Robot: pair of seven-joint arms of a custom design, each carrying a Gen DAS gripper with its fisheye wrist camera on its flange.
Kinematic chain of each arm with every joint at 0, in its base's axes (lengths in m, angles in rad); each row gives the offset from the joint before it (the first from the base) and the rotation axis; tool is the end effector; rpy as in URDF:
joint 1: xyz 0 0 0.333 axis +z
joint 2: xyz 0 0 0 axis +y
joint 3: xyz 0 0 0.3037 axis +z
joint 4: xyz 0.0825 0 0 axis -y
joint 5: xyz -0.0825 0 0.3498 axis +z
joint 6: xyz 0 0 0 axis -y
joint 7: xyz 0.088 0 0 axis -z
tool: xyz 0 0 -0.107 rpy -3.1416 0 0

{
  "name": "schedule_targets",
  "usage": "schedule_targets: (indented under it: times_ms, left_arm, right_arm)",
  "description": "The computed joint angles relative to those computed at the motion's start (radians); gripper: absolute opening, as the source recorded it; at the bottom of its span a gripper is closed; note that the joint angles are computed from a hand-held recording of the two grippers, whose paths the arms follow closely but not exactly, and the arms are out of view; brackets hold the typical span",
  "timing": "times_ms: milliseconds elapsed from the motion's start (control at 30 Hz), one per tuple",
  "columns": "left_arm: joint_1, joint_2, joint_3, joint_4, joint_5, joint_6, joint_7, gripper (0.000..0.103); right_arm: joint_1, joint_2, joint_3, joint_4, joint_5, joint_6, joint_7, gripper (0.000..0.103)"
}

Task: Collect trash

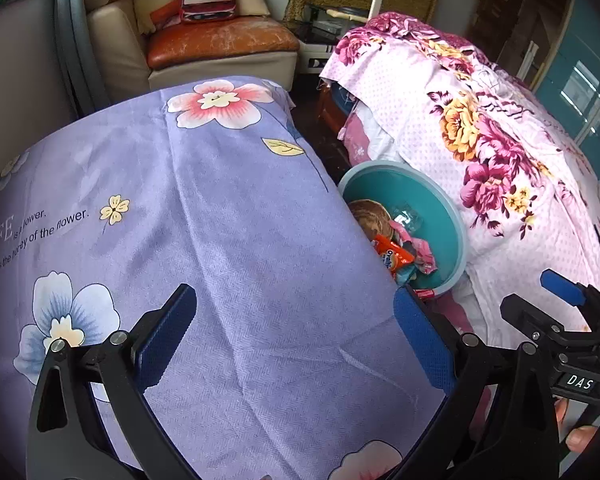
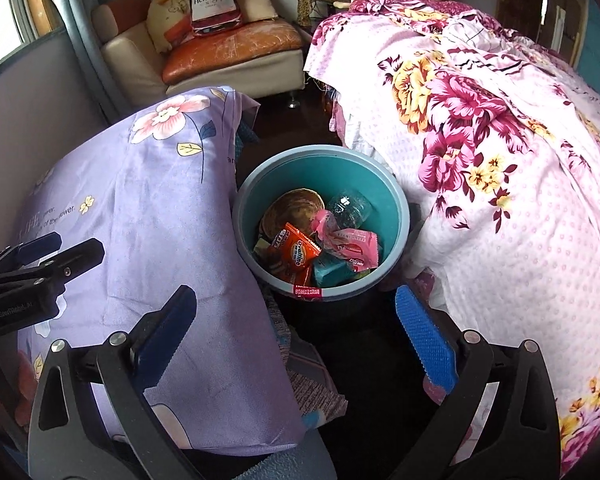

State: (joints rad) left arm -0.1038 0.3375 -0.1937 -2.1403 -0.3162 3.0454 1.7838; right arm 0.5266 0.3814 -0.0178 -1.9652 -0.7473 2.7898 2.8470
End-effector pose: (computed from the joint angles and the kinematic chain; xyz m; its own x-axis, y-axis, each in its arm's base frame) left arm 0.5703 -0.1437 0.3242 -0.2132 -0.9664 0.1437 -0.8391 0.1058 -0.5336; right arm 0.5206 0.3269 0.3303 -0.0851 -0.9920 -0.0932 -0.8325 0.1222 -0.5404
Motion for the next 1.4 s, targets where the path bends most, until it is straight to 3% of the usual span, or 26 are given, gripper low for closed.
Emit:
schedule_targets:
  times_ms: [500, 867, 1033, 1400]
  left_arm:
    - [0.013, 0.01, 0.006, 0.0, -0.002, -0.001, -0.01, 0.099]
    - [-0.02, 0.027, 0.049, 0.005, 0.04, 0.017, -0.05, 0.099]
    - [0.011, 0.029, 0.017, -0.003, 0.026, 0.041, -0.038, 0.099]
    - [0.001, 0.025, 0.033, -0.017, 0.034, 0.077, -0.049, 0.099]
  right_arm:
    - [0.009, 0.033, 0.009, 0.041, 0.043, -0.045, -0.051, 0.096]
    - [0.012, 0.052, 0.01, 0.064, 0.061, -0.064, -0.07, 0.096]
    - [0.015, 0.057, 0.007, 0.07, 0.066, -0.07, -0.069, 0.096]
    - [0.012, 0.066, 0.009, 0.081, 0.077, -0.085, -0.082, 0.096]
